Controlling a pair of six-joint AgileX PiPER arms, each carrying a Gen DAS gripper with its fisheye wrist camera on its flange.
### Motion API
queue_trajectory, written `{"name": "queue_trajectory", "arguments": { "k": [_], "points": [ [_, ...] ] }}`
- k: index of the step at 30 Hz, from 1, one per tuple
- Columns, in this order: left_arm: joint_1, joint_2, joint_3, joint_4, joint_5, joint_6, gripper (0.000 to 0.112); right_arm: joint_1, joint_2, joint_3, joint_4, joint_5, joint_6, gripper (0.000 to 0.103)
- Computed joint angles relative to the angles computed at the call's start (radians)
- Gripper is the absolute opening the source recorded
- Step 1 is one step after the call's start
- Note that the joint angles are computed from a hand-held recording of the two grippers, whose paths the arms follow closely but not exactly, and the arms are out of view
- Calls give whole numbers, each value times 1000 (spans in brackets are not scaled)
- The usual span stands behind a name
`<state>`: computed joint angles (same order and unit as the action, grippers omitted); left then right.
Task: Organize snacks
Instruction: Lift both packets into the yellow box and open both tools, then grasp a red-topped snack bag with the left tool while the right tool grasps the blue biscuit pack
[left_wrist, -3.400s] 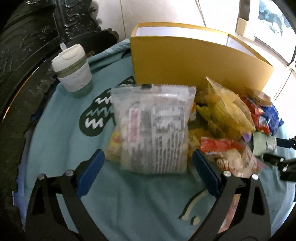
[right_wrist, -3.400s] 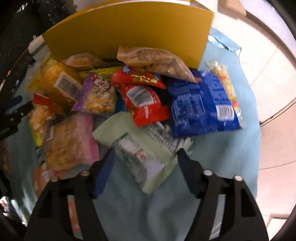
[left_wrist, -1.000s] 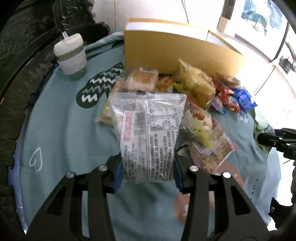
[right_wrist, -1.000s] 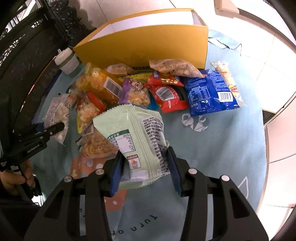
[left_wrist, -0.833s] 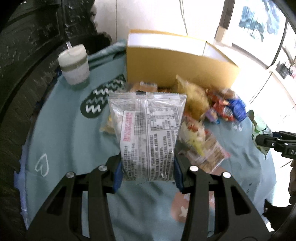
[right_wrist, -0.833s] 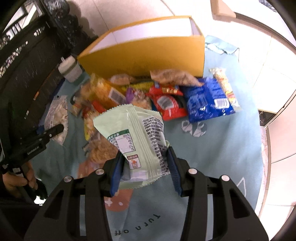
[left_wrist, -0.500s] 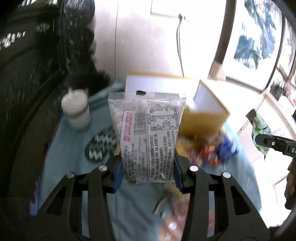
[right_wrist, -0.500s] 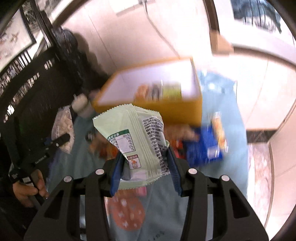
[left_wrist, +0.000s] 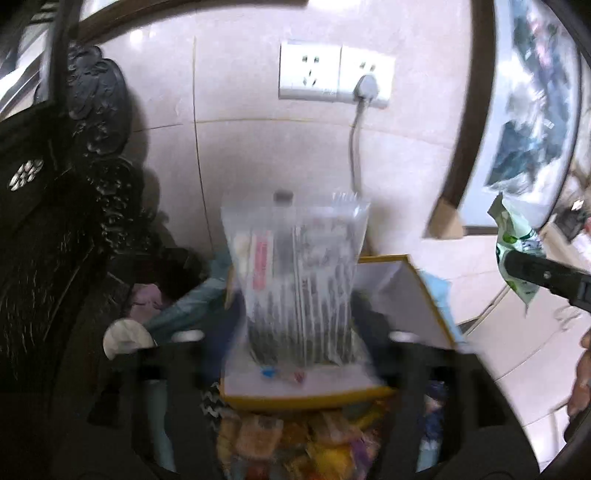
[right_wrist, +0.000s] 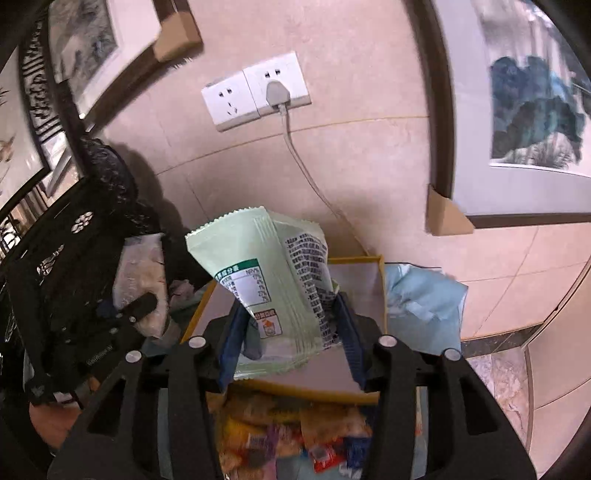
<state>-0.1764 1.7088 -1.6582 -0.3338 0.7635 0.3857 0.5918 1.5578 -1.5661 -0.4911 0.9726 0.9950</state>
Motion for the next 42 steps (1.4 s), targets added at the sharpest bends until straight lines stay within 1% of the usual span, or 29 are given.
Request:
{"name": "queue_trajectory", "arguments": {
  "k": [1,3,4,5,7,9,11,12,14,16,17,18,19,21,24,26,27,29,31,33,34,35,36,37,38,39,40,41,42],
  "points": [
    [-7,26,-28,32,13,-36,101,0,22,-27,1,24,-18,60],
    [-18,72,-64,95,40,-89,101,13,39,-24,-19,51,-23,60],
    [-22,80,-60,122,45,-93,101,17,24,8,-18,33,-14,60],
    [-14,73,-37,115,29,-75,101,21,4,48,-21,11,-1,60],
    [-1,30,59,106,-32,-44,101,33,-37,144,-38,-10,36,60],
    [38,-19,170,54,-64,15,101,44,-80,241,-44,-31,83,60],
    [70,-80,309,-29,-105,89,101,63,-129,350,-60,-50,154,62],
    [82,-103,372,-64,-124,135,101,74,-162,433,-68,-65,213,62],
    [106,-170,546,-156,-182,276,101,94,-209,584,-76,-103,330,64],
    [123,-209,685,-242,-225,435,101,108,-221,690,-59,-135,405,64],
    [125,-225,764,-263,-259,515,101,112,-220,737,-45,-161,434,64],
    [119,-231,822,-266,-287,565,101,123,-211,795,-30,-205,471,64],
    [117,-232,866,-266,-309,605,101,128,-198,815,-25,-223,480,64],
    [122,-224,939,-343,-333,738,101,163,-130,823,-29,-237,484,64],
    [102,-209,1000,-476,-382,899,101,207,-11,775,-80,-214,467,64],
    [77,-193,1014,-530,-417,954,101,200,32,757,-82,-221,454,64],
    [65,-181,1012,-532,-424,952,101,180,56,741,-68,-240,435,64],
    [29,-146,998,-489,-447,888,101,169,97,719,-72,-228,433,66],
    [17,-125,992,-486,-464,874,101,156,131,693,-78,-230,417,69],
    [18,-93,977,-528,-471,899,101,156,173,659,-87,-222,397,74],
    [20,-78,968,-529,-470,891,101,153,204,631,-62,-205,355,76],
    [29,-47,944,-491,-452,844,101,149,232,614,-28,-202,312,76],
    [43,-24,919,-446,-420,790,101,150,239,614,-21,-207,309,76],
    [64,-2,900,-439,-384,777,97,153,232,626,-30,-220,333,75],
    [87,1,896,-466,-361,804,83,154,218,645,-37,-239,361,68],
    [104,-1,895,-484,-332,841,71,150,198,670,-44,-268,382,66],
    [106,-4,902,-462,-332,844,54,148,178,693,-45,-295,391,62],
    [118,-14,915,-479,-332,876,50,150,149,722,-40,-333,399,57],
    [138,-23,925,-501,-318,906,48,156,129,742,-38,-353,408,56]
  ]
}}
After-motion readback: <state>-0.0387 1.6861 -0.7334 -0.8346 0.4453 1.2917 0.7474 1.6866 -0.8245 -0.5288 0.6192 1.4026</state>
